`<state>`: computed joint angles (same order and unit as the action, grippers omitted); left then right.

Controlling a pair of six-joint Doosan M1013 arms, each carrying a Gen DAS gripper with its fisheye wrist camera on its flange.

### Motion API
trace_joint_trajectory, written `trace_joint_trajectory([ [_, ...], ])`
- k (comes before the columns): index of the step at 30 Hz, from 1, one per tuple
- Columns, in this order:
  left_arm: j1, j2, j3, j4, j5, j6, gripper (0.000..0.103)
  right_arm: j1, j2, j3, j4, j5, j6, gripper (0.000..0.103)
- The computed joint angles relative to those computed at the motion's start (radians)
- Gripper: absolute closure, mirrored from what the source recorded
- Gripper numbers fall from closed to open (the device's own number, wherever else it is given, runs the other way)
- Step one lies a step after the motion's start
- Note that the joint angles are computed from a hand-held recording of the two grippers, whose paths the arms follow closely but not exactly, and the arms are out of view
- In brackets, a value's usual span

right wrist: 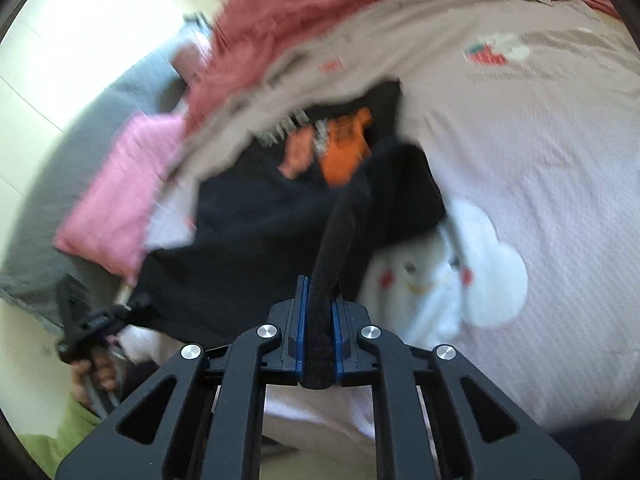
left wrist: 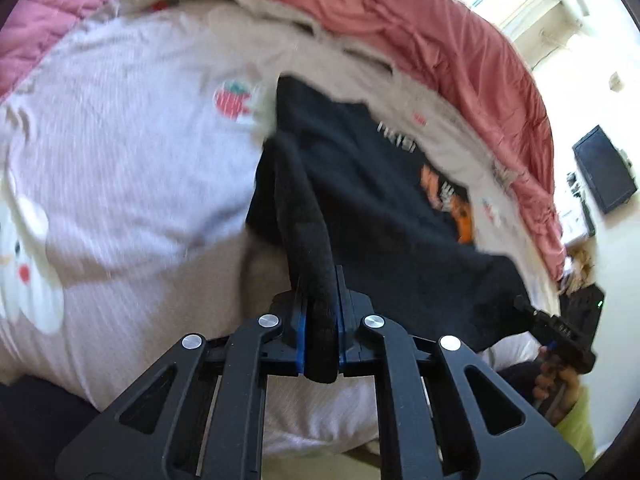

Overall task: Fold small clothes
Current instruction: 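Lift the hem with both tools and fold it toward the collar, then lay the folded hem near the collar and open both tools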

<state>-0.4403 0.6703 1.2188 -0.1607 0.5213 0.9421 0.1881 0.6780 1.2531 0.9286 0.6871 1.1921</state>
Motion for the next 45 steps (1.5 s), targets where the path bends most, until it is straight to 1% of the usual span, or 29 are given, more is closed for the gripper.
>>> trace_joint_trajectory([
  [2,0.005,0.003,-0.019,0.042,-0.004,-0.035,0.099,-0.003,0.002,-0.008,0.025,-0.035,-0.036,0.094],
  [5,0.014,0.022,-0.067,0.087,0.013,-0.081,0.099,-0.008,0.015,-0.037,0.067,-0.062,-0.071,0.094],
  [7,0.017,0.043,-0.112,0.127,0.044,-0.111,0.099,-0.009,0.031,-0.071,0.058,-0.084,-0.053,0.094],
  [10,0.021,0.077,-0.181,0.181,0.095,-0.145,0.099,-0.014,0.064,-0.123,0.068,-0.095,-0.022,0.094],
  [13,0.03,0.111,-0.243,0.213,0.13,-0.188,0.099,-0.018,0.098,-0.181,-0.002,-0.123,0.058,0.094],
  [16,0.036,0.149,-0.302,0.249,0.17,-0.236,0.099,-0.026,0.142,-0.237,-0.04,-0.125,0.13,0.094],
  [18,0.04,0.18,-0.349,0.254,0.21,-0.244,0.099,-0.031,0.17,-0.273,-0.073,-0.112,0.18,0.094],
  [20,0.039,0.211,-0.397,0.27,0.252,-0.251,0.099,-0.037,0.185,-0.289,-0.097,-0.093,0.206,0.094],
  [21,0.036,0.234,-0.433,0.293,0.287,-0.258,0.099,-0.036,0.193,-0.303,-0.137,-0.082,0.23,0.094],
  [23,0.034,0.26,-0.472,0.313,0.321,-0.266,0.099,-0.031,0.208,-0.33,-0.218,-0.066,0.272,0.093],
  [25,0.036,0.281,-0.501,0.314,0.339,-0.283,0.099,-0.027,0.216,-0.344,-0.251,-0.062,0.289,0.089],
  [27,0.038,0.293,-0.515,0.315,0.344,-0.305,0.098,-0.024,0.222,-0.357,-0.303,-0.07,0.325,0.072],
  [28,0.038,0.292,-0.513,0.317,0.338,-0.313,0.098,-0.023,0.219,-0.353,-0.317,-0.08,0.337,0.069],
  [30,0.036,0.277,-0.489,0.335,0.305,-0.338,0.096,-0.024,0.211,-0.344,-0.333,-0.099,0.359,0.057],
  [31,0.032,0.263,-0.468,0.361,0.283,-0.355,0.094,-0.024,0.203,-0.335,-0.332,-0.117,0.358,0.055],
  [32,0.026,0.25,-0.45,0.402,0.274,-0.378,0.093,-0.024,0.192,-0.321,-0.33,-0.146,0.347,0.05],
  [33,0.013,0.238,-0.436,0.485,0.282,-0.421,0.093,-0.021,0.183,-0.312,-0.335,-0.171,0.331,0.042],
  [34,0.003,0.228,-0.425,0.546,0.29,-0.452,0.093,-0.016,0.169,-0.297,-0.346,-0.205,0.299,0.04],
  [35,-0.007,0.217,-0.41,0.598,0.294,-0.481,0.093,-0.012,0.162,-0.292,-0.341,-0.218,0.26,0.039],
  [37,-0.03,0.187,-0.363,0.697,0.283,-0.54,0.093,0.001,0.147,-0.281,-0.295,-0.229,0.111,0.039],
  [39,-0.046,0.167,-0.332,0.729,0.269,-0.542,0.093,0.014,0.138,-0.276,-0.229,-0.203,-0.063,0.039],
  [41,-0.057,0.161,-0.32,0.684,0.252,-0.485,0.091,0.03,0.135,-0.28,-0.188,-0.114,-0.254,0.038],
  [42,-0.063,0.165,-0.323,0.64,0.259,-0.43,0.09,0.038,0.14,-0.29,-0.208,-0.067,-0.292,0.036],
  [44,-0.075,0.183,-0.345,0.59,0.302,-0.354,0.09,0.055,0.159,-0.328,-0.294,0.048,-0.296,0.036],
  [45,-0.081,0.192,-0.352,0.559,0.315,-0.309,0.09,0.061,0.166,-0.339,-0.312,0.095,-0.305,0.036],
])
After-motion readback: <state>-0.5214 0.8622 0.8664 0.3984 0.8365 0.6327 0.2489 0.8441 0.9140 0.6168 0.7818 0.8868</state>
